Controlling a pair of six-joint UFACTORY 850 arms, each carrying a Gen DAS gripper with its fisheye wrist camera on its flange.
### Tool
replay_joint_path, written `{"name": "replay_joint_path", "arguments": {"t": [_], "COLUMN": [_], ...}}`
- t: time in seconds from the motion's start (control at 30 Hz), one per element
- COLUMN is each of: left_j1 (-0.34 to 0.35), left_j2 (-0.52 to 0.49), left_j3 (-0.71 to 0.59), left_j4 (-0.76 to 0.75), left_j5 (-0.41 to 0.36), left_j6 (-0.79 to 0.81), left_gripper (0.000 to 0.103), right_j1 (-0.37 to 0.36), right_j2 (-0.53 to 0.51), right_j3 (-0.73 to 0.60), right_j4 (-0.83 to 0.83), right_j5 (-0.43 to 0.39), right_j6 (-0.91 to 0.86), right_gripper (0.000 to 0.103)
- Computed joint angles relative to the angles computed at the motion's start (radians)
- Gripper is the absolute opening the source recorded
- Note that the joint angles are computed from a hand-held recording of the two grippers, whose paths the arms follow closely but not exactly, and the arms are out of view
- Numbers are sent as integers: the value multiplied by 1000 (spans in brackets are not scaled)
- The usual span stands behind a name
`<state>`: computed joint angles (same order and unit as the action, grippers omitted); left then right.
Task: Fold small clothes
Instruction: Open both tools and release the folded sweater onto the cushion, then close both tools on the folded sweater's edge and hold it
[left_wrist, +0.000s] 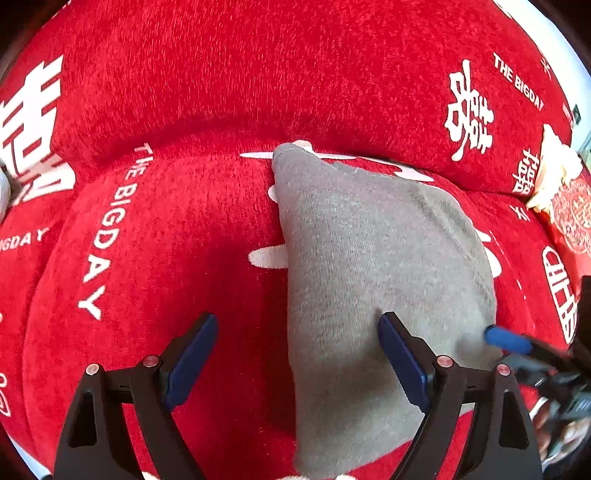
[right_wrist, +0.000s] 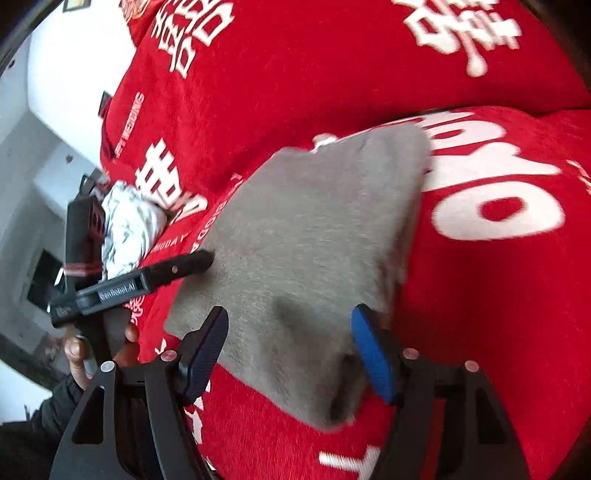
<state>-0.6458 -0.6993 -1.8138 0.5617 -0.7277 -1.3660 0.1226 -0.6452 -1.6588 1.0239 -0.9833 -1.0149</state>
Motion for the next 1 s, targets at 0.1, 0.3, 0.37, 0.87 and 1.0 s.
{"name": "replay_joint_path", "arguments": {"t": [0.1, 0.3, 0.37, 0.87, 1.0], "left_j1": [-11, 16, 61, 170, 149], "left_j2": [22, 67, 73, -165, -158], "left_j3": [22, 73, 83, -168, -185], "left_j4": [38, 18, -155, -843, -695], "left_j5": [-15, 40, 131, 201, 193], "left_j6": [-9, 5, 100, 687, 616], "left_gripper": [89, 89, 89, 68, 50], "right_j1": [12, -17, -16, 84, 107], "right_j2": [71, 65, 41, -341, -300], "right_j3": [54, 2, -34, -504, -471], "right_j4": [-133, -151, -120, -166, -200], "right_j5": [192, 253, 239, 3, 65], "right_j6": [44, 144, 179, 462, 401], "right_gripper": [85, 88, 93, 49, 45]}}
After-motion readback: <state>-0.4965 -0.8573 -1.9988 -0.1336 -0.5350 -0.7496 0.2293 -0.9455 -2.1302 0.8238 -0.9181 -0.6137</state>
